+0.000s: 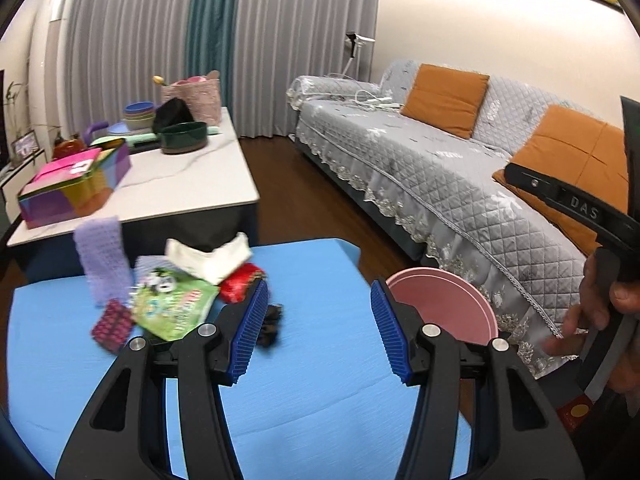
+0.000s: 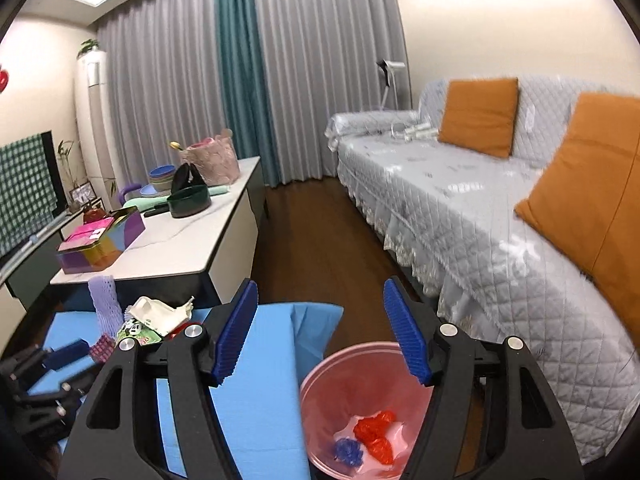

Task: Collect trash
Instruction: 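Move both open grippers back over the table toward the remaining trash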

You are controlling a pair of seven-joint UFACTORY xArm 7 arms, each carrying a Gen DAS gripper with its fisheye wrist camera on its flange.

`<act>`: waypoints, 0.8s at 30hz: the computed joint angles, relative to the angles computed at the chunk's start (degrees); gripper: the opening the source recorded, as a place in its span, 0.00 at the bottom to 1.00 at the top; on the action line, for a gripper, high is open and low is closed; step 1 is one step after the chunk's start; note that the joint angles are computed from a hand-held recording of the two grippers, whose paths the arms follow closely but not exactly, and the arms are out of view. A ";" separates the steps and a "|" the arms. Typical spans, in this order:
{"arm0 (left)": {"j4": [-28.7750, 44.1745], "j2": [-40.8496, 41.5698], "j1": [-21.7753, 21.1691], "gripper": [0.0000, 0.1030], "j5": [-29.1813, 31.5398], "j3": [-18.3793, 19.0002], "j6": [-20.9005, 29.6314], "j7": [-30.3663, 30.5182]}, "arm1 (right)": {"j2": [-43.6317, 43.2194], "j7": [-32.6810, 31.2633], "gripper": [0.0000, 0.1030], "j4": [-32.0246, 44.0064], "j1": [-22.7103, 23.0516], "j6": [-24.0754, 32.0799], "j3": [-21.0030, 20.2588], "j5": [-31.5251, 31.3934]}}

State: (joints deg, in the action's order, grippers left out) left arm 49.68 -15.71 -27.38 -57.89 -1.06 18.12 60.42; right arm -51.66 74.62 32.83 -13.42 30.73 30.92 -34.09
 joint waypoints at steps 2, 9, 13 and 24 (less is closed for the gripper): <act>0.05 0.02 0.34 0.52 -0.35 0.88 -0.10 1.52 | 0.64 -0.36 0.64 0.39 0.74 -0.88 -0.30 0.27; -0.90 2.04 1.28 0.52 -7.71 2.63 -2.87 9.77 | 2.61 0.64 0.64 1.49 -0.40 -2.12 1.18 0.10; -0.04 3.86 3.49 0.52 -10.76 1.76 -3.23 11.12 | 4.41 1.13 0.64 1.99 -0.75 -2.56 1.73 -0.37; 1.51 6.38 7.73 0.52 -14.06 -0.55 -4.35 13.73 | 9.35 3.55 0.64 4.06 -1.73 -5.69 2.78 -3.32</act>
